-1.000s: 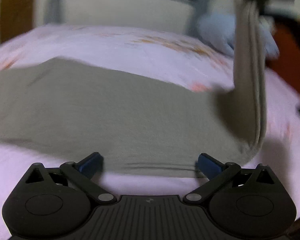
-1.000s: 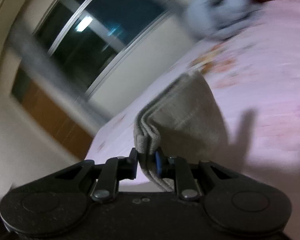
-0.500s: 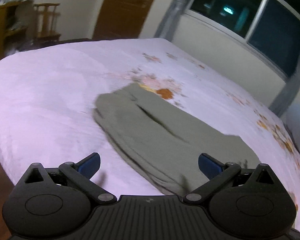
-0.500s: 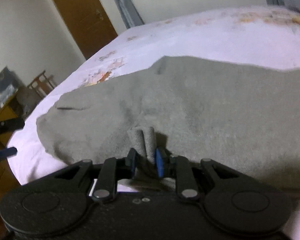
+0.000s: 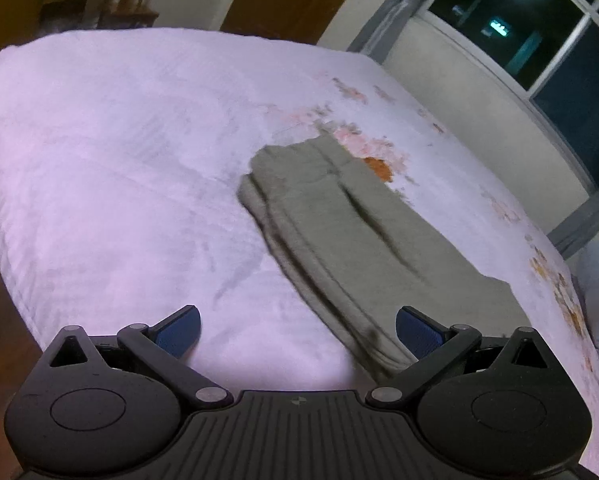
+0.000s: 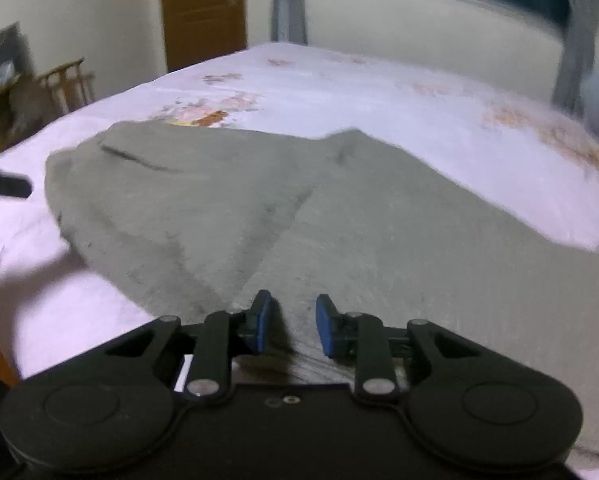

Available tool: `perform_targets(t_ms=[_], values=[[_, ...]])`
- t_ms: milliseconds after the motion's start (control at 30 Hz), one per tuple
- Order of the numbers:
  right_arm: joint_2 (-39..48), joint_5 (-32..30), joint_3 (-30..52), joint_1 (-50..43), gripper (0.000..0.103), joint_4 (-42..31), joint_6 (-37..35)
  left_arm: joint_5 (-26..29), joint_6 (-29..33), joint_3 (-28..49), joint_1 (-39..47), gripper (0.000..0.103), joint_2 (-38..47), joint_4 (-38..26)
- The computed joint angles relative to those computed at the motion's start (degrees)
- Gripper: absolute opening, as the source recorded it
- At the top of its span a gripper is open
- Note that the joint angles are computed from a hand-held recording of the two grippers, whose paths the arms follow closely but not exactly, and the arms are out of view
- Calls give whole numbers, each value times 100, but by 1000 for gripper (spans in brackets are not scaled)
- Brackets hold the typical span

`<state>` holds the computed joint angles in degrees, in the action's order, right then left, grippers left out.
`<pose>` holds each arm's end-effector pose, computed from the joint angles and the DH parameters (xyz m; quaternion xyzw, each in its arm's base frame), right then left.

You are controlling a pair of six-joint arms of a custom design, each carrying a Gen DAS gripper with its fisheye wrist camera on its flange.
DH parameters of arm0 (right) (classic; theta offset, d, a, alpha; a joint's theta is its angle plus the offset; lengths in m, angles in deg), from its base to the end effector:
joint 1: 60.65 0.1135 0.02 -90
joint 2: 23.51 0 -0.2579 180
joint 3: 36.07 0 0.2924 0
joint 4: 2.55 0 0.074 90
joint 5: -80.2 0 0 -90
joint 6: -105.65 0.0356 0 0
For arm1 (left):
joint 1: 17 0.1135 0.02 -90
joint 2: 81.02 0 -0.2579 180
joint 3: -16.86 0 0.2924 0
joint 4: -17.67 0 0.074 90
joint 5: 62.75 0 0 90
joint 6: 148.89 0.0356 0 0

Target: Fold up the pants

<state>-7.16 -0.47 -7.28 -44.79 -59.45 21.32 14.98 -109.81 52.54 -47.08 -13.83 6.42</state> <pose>0.1324 0.0316 0.1727 -0.0503 0.9182 -0.0016 0.3930 0.2194 -0.1183 0.1246 -0.2069 0.8882 -0.1843 0.3665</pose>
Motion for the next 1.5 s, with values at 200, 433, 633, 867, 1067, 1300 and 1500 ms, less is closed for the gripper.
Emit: perform_targets(t_ms=[200,433,633,867,1067,1300,1500], values=[[-772,-1523,197,-1696,31,-559,-282,887,447,243,737,103,766,859],[-1383,-2969,185,-3598,56,-1170,-1195,1496,701,851,1137,96,1948,1426],[-1083,-4102,111,-5363,58,-842,-871,1549,769,993,1141,95,2361,1762],[-936,-3949,68,-6009,86,-194,-101,1660,877,1001,1190,95,2575,2043],[-1167,-3366,-39,-5695,97,16,355,1939,816,1075,1383,95,2919,2565],[-973,-3578,46,-6006,97,117,259,2815,165,906,1895,95,3761,4288],[-1086,-3313,-7,-5698,97,181,457,2909,10,779,1994,81,4005,4846]])
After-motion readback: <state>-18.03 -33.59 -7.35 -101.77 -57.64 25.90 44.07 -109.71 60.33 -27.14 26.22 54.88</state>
